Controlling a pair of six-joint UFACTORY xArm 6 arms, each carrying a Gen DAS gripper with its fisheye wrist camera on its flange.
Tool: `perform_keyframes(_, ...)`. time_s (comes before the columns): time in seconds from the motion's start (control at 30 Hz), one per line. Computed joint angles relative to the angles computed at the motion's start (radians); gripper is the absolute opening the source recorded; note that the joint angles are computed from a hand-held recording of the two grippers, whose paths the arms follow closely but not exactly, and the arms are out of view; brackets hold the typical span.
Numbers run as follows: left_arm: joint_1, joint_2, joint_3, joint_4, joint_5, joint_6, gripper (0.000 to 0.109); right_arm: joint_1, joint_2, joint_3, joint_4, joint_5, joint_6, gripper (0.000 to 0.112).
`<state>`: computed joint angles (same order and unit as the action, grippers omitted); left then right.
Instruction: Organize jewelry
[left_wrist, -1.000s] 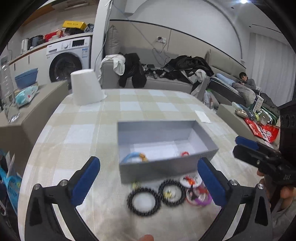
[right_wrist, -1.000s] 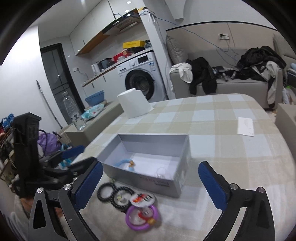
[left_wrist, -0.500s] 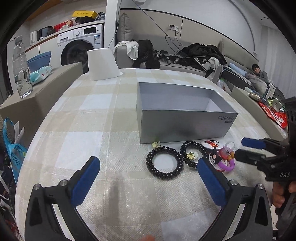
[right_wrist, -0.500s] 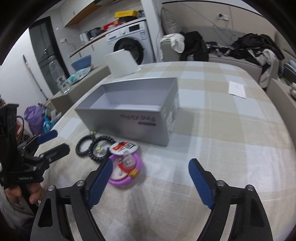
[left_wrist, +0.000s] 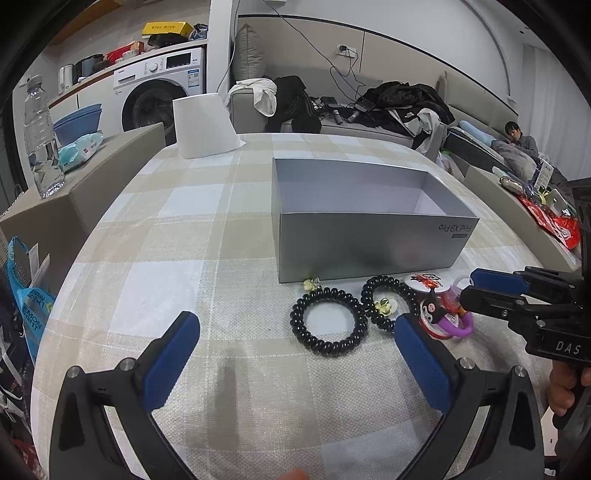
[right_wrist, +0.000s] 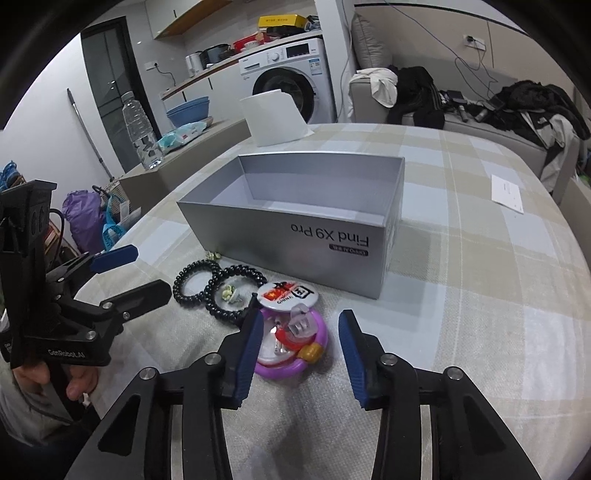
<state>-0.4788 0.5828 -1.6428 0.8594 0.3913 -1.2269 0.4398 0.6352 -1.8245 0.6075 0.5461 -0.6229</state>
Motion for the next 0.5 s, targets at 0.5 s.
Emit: perform_keyframes(0.5,0.002,0.004,-0.003,-0.031,0.002,0.028,0.102,0.001,0.033,-0.053,0.045,0.063,-0.033,0.024)
